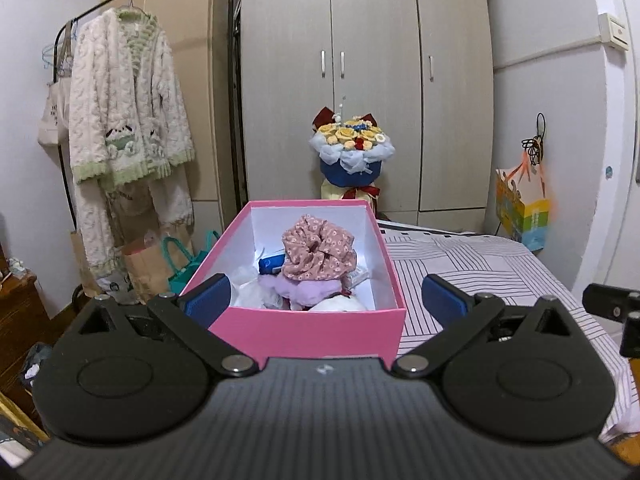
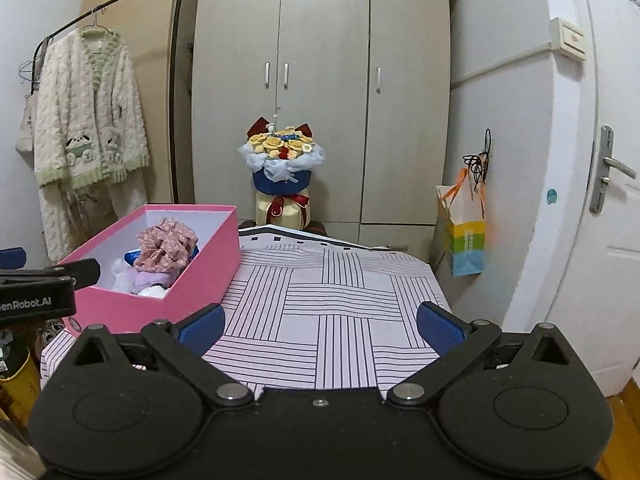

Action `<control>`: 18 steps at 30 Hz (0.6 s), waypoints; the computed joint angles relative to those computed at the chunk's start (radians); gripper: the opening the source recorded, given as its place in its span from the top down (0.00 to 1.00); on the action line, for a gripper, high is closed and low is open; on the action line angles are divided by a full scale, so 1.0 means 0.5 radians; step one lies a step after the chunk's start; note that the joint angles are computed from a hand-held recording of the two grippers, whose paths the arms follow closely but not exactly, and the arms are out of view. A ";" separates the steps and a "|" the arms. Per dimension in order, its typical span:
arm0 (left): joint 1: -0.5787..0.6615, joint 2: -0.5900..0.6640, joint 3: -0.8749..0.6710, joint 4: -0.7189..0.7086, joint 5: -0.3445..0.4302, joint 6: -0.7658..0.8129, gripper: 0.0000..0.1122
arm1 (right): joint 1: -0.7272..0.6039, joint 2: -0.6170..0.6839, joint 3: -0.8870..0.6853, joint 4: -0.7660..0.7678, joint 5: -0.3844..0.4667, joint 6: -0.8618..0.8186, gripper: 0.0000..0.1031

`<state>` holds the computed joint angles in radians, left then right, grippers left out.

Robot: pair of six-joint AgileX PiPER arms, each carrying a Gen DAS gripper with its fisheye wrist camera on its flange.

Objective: Organize soft objects

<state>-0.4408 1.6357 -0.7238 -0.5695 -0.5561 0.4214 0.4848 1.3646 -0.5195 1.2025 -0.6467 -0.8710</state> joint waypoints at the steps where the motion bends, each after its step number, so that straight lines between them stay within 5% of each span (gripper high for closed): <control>1: -0.015 0.012 -0.003 -0.039 -0.015 0.033 0.08 | 0.006 0.007 0.016 -0.021 -0.014 0.032 0.00; 18: -0.067 0.099 -0.008 -0.160 -0.114 0.089 0.08 | 0.050 0.130 0.067 -0.035 -0.221 0.217 0.00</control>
<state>-0.4742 1.6850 -0.7278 -0.6495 -0.6130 0.4659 0.5099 1.4296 -0.4861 1.1850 -0.7573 -0.7625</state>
